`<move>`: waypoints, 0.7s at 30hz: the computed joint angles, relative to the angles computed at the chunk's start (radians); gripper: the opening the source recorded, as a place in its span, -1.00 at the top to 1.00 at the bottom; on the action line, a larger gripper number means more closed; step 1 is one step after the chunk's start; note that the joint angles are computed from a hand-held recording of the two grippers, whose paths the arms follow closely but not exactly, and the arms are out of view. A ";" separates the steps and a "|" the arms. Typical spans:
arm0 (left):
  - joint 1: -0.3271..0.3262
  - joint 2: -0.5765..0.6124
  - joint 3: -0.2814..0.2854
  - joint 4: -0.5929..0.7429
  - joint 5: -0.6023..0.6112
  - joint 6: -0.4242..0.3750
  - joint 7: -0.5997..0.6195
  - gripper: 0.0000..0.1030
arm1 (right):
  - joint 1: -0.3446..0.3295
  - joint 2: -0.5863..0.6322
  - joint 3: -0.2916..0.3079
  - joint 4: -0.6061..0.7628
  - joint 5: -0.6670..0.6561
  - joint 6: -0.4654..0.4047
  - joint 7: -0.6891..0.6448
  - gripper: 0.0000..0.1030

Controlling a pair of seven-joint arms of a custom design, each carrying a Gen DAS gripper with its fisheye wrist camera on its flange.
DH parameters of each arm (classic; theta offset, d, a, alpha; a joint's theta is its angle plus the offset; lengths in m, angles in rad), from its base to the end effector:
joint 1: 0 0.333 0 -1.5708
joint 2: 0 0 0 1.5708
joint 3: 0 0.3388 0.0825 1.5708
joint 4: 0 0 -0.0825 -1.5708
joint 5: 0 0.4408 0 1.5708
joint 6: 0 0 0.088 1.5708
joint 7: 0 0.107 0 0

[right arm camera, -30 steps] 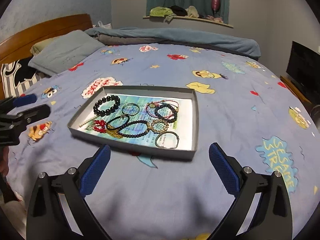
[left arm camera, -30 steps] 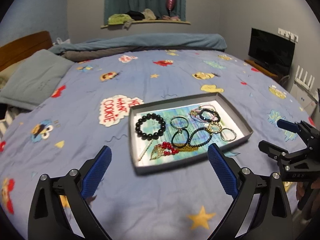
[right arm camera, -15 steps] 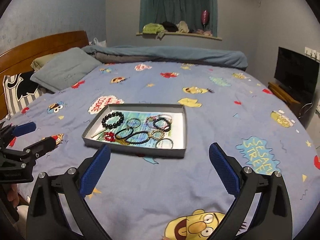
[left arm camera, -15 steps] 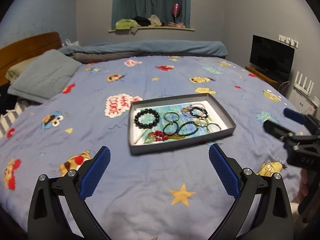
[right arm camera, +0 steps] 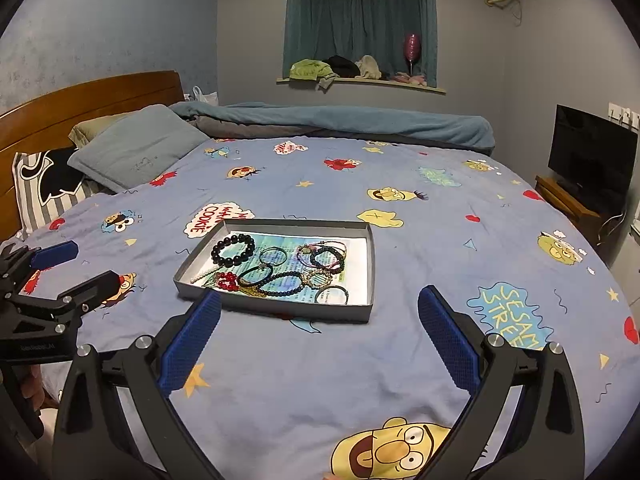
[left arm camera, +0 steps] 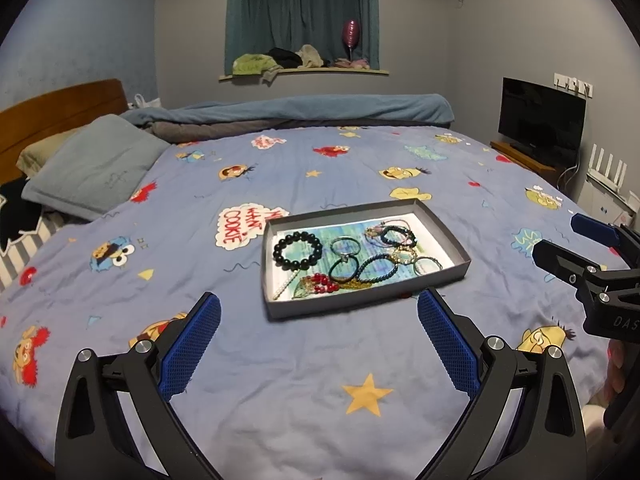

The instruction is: Organize jewelry

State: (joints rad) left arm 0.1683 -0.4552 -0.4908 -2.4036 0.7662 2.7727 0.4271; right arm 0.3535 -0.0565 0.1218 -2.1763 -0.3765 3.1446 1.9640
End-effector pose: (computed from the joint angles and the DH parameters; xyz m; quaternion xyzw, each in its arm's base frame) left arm 0.4698 -0.2110 0.5335 -0.6699 0.5739 -0.2946 0.3676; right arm 0.5326 0.3120 0.5302 -0.7414 0.4586 -0.2539 0.4191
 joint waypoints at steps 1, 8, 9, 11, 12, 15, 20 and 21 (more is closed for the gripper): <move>0.001 0.000 -0.002 0.001 0.002 -0.003 -0.003 -0.90 | -0.003 0.000 0.003 0.001 -0.008 -0.001 0.008 -0.89; -0.004 0.005 0.002 0.002 0.001 0.001 -0.004 -0.90 | -0.003 -0.002 0.002 -0.002 -0.012 0.001 0.013 -0.89; -0.003 0.004 0.001 0.002 0.004 0.001 -0.005 -0.90 | -0.005 -0.002 0.003 -0.002 -0.016 0.003 0.016 -0.89; -0.004 0.006 0.002 0.002 0.004 0.002 -0.005 -0.90 | -0.007 -0.001 0.004 0.000 -0.023 0.002 0.023 -0.89; -0.003 0.006 0.002 0.002 0.005 0.002 -0.006 -0.90 | -0.005 -0.001 0.004 0.001 -0.022 0.002 0.023 -0.89; -0.002 0.007 0.000 0.003 0.009 0.001 -0.010 -0.90 | -0.011 0.000 0.007 0.002 -0.038 0.003 0.035 -0.89; -0.006 0.007 0.003 0.003 0.010 -0.001 -0.010 -0.90 | -0.002 -0.004 0.002 -0.002 -0.017 0.002 0.016 -0.89; -0.007 0.007 0.004 0.003 0.010 -0.001 -0.010 -0.90 | -0.008 -0.004 0.006 -0.001 -0.032 0.002 0.029 -0.89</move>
State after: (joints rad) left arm 0.1613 -0.4483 -0.4865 -2.4005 0.7762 2.7721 0.4174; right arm 0.3457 -0.0604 0.1282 -2.1771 -0.4084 3.1471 1.9933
